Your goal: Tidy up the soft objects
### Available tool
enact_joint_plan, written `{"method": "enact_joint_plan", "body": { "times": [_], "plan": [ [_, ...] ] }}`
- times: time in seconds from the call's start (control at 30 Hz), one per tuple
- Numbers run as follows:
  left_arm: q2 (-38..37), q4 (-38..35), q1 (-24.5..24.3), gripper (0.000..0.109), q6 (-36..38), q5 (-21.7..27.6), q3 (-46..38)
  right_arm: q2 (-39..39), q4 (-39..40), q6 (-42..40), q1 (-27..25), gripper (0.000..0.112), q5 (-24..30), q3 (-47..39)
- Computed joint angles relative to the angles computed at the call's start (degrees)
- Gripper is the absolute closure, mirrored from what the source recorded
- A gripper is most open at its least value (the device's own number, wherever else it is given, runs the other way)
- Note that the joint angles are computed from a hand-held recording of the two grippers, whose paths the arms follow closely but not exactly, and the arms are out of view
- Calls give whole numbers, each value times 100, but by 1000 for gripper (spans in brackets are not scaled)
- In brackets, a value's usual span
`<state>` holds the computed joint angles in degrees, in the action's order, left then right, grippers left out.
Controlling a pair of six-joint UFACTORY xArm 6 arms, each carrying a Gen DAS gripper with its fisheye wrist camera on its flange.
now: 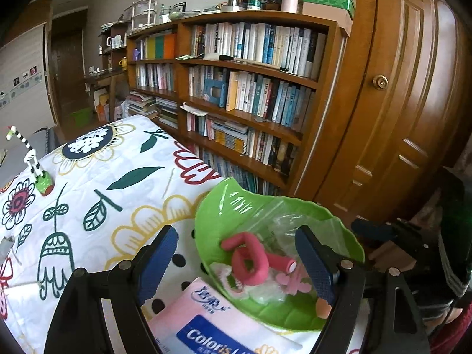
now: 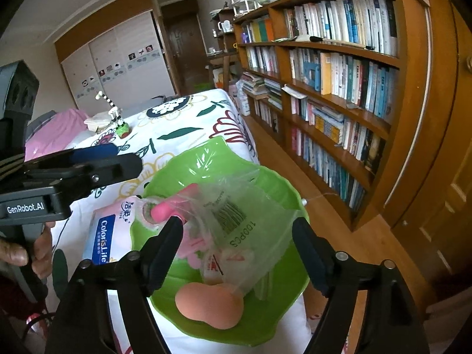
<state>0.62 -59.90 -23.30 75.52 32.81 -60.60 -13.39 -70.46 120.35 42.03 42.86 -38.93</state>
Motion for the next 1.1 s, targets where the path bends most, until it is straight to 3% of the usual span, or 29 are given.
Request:
{"method": "enact_joint_plan", "body": {
  "times": [0.4, 1.1],
  "plan": [
    [-63, -57, 267, 16, 5, -99, 165, -63, -295, 628, 189, 35, 237, -30],
    [-331, -393, 1051, 13, 343, 345, 469, 780, -285, 237, 637, 35, 115, -962]
  ]
}}
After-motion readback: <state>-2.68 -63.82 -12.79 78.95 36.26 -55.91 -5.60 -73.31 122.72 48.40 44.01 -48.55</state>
